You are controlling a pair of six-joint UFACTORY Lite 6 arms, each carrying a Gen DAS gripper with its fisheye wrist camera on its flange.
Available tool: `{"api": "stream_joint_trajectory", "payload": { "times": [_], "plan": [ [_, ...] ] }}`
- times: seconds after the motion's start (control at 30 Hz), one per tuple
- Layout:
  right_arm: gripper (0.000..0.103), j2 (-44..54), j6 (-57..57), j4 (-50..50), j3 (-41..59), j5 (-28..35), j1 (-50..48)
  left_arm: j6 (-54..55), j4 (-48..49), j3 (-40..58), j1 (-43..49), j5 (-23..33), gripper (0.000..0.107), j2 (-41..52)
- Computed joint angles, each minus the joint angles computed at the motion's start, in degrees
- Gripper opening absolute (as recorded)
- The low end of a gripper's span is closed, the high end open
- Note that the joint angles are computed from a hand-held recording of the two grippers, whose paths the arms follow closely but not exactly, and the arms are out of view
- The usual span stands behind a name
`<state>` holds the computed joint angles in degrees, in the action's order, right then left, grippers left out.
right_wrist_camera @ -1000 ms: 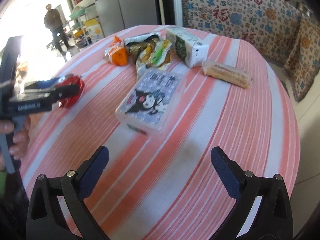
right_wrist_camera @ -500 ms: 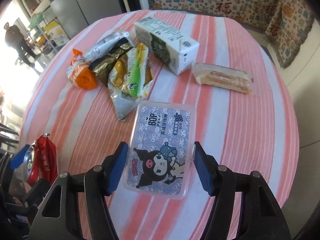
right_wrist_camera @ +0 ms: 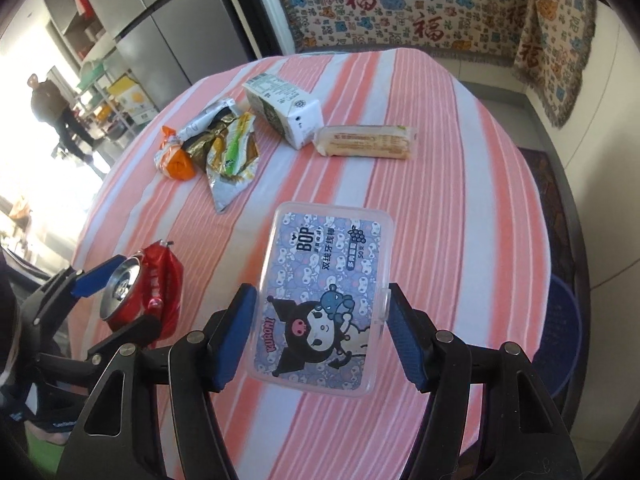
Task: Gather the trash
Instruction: 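Hold the can in the left tool while the right tool grasps the clear plastic box, then carry the can and box to the blue wastebasket and open both tools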
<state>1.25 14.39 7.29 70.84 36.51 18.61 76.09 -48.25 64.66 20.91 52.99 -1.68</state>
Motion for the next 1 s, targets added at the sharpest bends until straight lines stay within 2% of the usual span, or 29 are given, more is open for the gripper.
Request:
{"api": "stream_joint_trajectory", "payload": {
  "times": [0.2, 0.43, 0.57, 0.7, 1.0],
  "plan": [
    [0.066, -9.9, -10.3, 6.1, -7.0, 1.9, -11.6, -7.5, 1.2, -0.8, -11.9, -2.2, 0.076, -2.9],
    [0.066, -17.3, -30.2, 16.3, -12.0, 7.4, -36.8, -19.6, 3.5, 1.5, -32.4, -9.3, 0.076, -1.1],
    [0.066, -15.5, -41.8, 20.8, -12.3, 8.9, -50.0, -28.1, 6.5, 6.9, -45.2, -14.1, 0.076, 4.8],
    [0.066, -10.8, -49.1, 24.0, -11.0, 9.0, -59.0, -34.3, 9.1, 14.5, -54.3, -16.7, 0.076, 12.7],
    [0.067, -2.8, -61.1, 30.5, -11.6, 6.0, -68.7, -43.7, 17.0, 29.9, -65.0, -19.4, 0.076, 29.5]
  ]
}}
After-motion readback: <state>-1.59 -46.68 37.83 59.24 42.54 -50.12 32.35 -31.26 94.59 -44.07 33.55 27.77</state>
